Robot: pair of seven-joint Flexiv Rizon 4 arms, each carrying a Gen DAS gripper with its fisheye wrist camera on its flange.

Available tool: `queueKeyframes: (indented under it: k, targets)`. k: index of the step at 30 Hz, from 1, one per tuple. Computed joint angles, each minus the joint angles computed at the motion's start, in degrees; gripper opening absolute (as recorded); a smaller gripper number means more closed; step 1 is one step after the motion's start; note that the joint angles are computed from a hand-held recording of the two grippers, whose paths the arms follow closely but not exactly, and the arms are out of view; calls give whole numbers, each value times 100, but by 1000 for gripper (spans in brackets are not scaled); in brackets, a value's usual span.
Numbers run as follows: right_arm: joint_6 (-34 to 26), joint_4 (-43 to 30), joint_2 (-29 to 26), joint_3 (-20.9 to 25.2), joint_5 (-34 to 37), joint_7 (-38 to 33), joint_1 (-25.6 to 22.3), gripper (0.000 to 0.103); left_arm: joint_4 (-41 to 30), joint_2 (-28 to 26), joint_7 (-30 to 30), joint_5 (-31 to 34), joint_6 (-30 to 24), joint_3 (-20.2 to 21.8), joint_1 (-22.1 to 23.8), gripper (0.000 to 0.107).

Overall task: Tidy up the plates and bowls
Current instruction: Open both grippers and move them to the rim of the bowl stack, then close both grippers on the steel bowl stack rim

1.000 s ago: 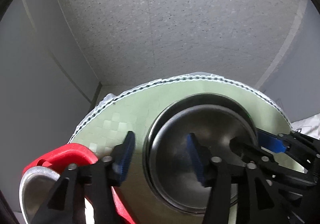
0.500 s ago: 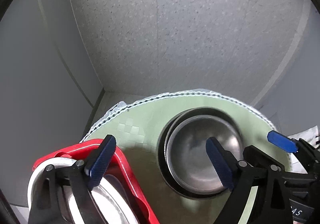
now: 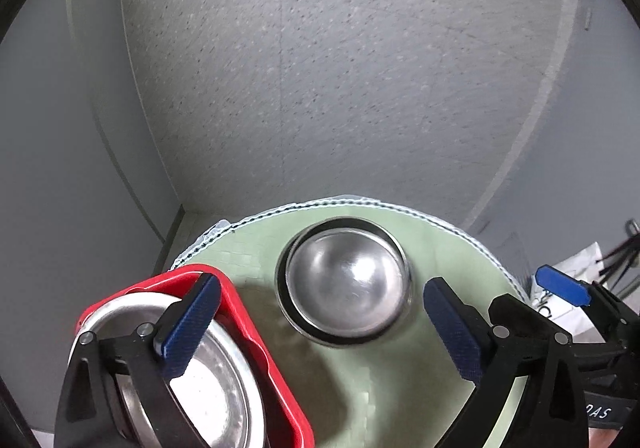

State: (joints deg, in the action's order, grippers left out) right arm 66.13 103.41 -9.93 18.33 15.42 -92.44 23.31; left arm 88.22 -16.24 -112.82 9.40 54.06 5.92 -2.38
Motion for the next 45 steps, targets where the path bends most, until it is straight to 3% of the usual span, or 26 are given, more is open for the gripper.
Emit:
queueKeyframes:
  k: [8,17,26,39,45]
  targets:
    - [378,743,668,-138,-549,906,128,101,602,714,424,-14,115,-118,-11,102]
    - [610,1006,977,-204,-565,1231,216,102,751,1142,1121,-3,-164,-270,106,102]
    - [147,427,356,-249,-245,906,134,102,-93,388,1336,-502,-974,-278,317,102]
    - [-756,-854,-1121,19,-70,710,-37,102,-1788,-1059,1281,-384,-2317,-38,419,102]
    - [-1069,-1253,-1642,97,-93,779,1,102,-2440,-1617,1456,-625,-2899,-75,556,90]
